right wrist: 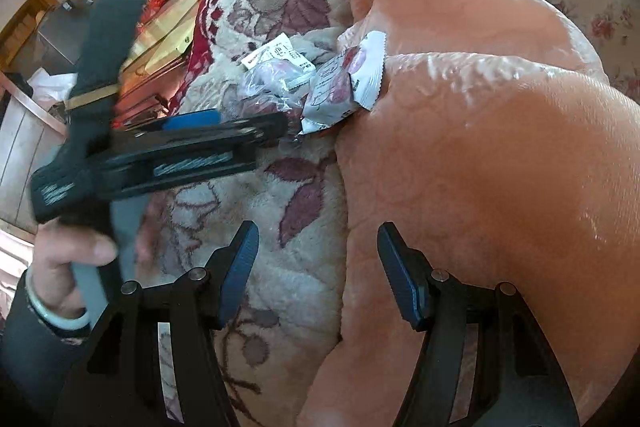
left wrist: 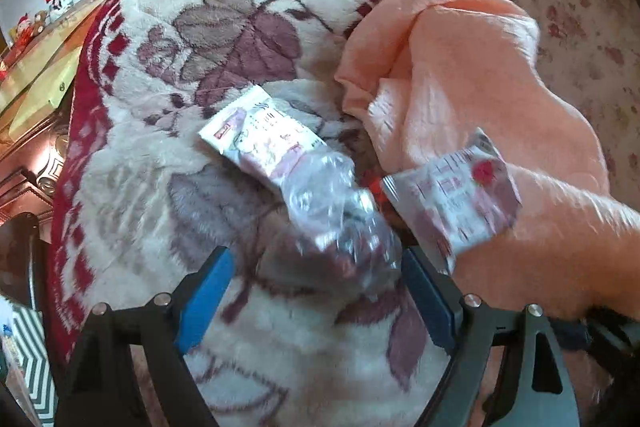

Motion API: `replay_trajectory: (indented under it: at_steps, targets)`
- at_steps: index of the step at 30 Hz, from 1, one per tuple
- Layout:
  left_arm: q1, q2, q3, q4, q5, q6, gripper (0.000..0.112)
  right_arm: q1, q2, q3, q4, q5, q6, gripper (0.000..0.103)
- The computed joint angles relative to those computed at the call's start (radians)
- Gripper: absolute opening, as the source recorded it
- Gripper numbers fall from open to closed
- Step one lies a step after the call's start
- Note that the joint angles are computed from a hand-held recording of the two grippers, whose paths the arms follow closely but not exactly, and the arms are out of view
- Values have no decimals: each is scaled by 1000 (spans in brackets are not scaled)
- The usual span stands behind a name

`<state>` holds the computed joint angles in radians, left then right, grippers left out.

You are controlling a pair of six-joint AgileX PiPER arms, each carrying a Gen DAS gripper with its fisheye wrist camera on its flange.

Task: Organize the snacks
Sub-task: 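Grasp the clear bag of dark nuts while the right gripper grasps the strawberry biscuit pack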

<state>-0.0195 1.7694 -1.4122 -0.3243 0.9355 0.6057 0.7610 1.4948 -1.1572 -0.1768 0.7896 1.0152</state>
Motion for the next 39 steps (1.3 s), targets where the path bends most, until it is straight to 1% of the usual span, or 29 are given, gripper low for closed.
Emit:
replay_trajectory:
  at_steps: [3, 5, 6, 8, 9, 10, 12, 14, 17, 19, 20, 22, 24, 25, 27, 29, 30, 31, 32, 33, 34, 36, 37, 38, 39]
  targets:
    - [2, 42, -34, -48, 19, -10, 87, 2, 11, -11, -7, 8, -9, 62]
    - [1, 62, -41, -72, 37, 10, 71, 3, 12, -14, -19, 4, -4, 62]
    - [0, 66, -38, -67, 41, 9, 61, -3, 13, -17, -14, 0, -13, 62]
    - [4, 54, -15, -57, 29, 23, 51, -14, 20, -32, -8, 4, -31, 62]
    - [17, 47, -7, -68, 38, 45, 46, -18, 23, -42, -15, 11, -31, 62]
    - [36, 42, -7, -81, 58, 62, 44, -26, 28, -54, -16, 17, -38, 62]
    - [69, 24, 3, -86, 81, 85, 43, -43, 44, -82, -18, 28, -54, 62]
    - [102, -8, 29, -83, 87, 118, 42, -64, 78, -137, -35, 51, -75, 62]
    - [162, -54, 67, -73, 111, 158, 41, -112, 166, -261, -69, 117, -99, 62]
    - [213, -93, 101, -77, 123, 205, 41, -150, 213, -327, -76, 127, -127, 62]
    - [235, -108, 115, -77, 125, 219, 41, -171, 236, -362, -68, 134, -149, 62]
    - [284, -130, 134, -77, 141, 248, 41, -212, 281, -418, -20, 145, -207, 69]
    - [331, -145, 144, -87, 157, 274, 41, -241, 332, -468, 57, 179, -261, 69]
    - [354, -149, 146, -91, 162, 286, 41, -240, 334, -463, 94, 174, -277, 69]
    - [398, -159, 155, -99, 167, 309, 41, -216, 290, -384, 219, 81, -366, 69]
    - [432, -159, 156, -109, 174, 324, 41, -188, 247, -320, 361, 15, -497, 69]
    - [451, -160, 154, -112, 180, 329, 41, -164, 218, -280, 411, -17, -528, 69]
    - [468, -162, 152, -115, 185, 332, 41, -146, 192, -244, 421, -36, -525, 69]
    - [480, -163, 153, -116, 184, 336, 41, -123, 158, -202, 390, -52, -483, 69]
    - [492, -168, 156, -116, 183, 342, 41, -97, 147, -190, 321, -51, -403, 69]
    - [504, -169, 157, -115, 184, 345, 41, -74, 139, -180, 251, -33, -324, 69]
    - [521, -171, 158, -120, 195, 355, 41, -39, 158, -210, 142, 30, -251, 69]
    - [526, -176, 163, -121, 197, 359, 41, -21, 171, -239, 91, 67, -246, 69]
    - [531, -180, 165, -121, 199, 362, 41, -8, 196, -288, 56, 107, -281, 69]
    - [534, -187, 171, -122, 201, 368, 41, 4, 232, -350, 33, 147, -356, 69]
